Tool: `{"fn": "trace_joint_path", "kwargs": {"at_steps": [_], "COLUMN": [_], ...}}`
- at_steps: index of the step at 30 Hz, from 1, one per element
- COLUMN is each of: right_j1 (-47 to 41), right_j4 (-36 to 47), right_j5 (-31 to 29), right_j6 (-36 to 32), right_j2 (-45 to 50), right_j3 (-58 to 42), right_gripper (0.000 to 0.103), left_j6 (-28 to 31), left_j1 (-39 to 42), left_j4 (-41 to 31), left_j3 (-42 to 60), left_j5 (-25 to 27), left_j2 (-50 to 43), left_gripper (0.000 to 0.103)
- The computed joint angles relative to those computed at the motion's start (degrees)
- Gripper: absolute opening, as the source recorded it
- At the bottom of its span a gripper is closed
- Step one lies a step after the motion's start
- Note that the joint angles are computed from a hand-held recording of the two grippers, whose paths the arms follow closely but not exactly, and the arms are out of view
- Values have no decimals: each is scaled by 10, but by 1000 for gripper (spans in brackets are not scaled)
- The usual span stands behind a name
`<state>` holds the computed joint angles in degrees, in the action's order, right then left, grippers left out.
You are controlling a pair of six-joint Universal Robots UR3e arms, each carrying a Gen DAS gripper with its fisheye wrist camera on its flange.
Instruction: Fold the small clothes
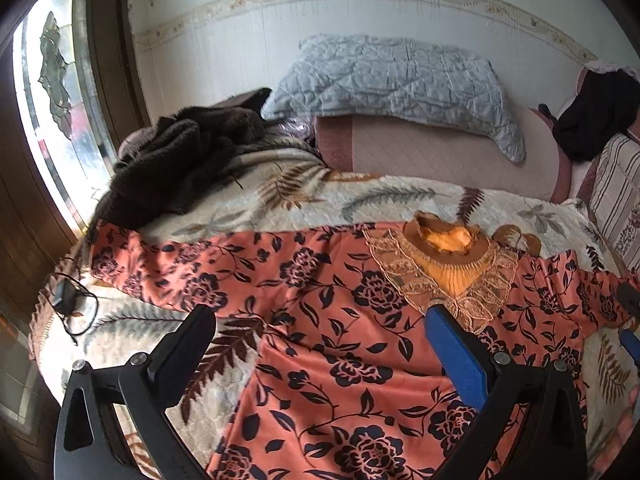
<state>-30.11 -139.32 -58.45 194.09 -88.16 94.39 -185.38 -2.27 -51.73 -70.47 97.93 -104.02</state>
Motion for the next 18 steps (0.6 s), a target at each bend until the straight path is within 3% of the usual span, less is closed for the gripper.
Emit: {"fn": "trace_joint_path", "kwargs": {"at_steps": [4,9,13,18], "right_j1": [-118,-226,-240,-195], "right_j4": [-108,-183,-152,-46], "right_j5": [59,91,70,28], "right_j6": [106,225,200,134], "right_j2": [99,194,230,266], "right_j3": [26,-4,-77,-178], "right_gripper": [103,100,100,100], "left_j6": [-1,-1,7,8], "left_j1": [8,11,-2,-14], "left_j4": [-13,51,57,46], "left_j3": [38,12,38,72], "left_j5": [-48,-56,-27,-12], "left_j2": [-89,-130,-161,-187], "left_gripper": [103,103,103,103]}}
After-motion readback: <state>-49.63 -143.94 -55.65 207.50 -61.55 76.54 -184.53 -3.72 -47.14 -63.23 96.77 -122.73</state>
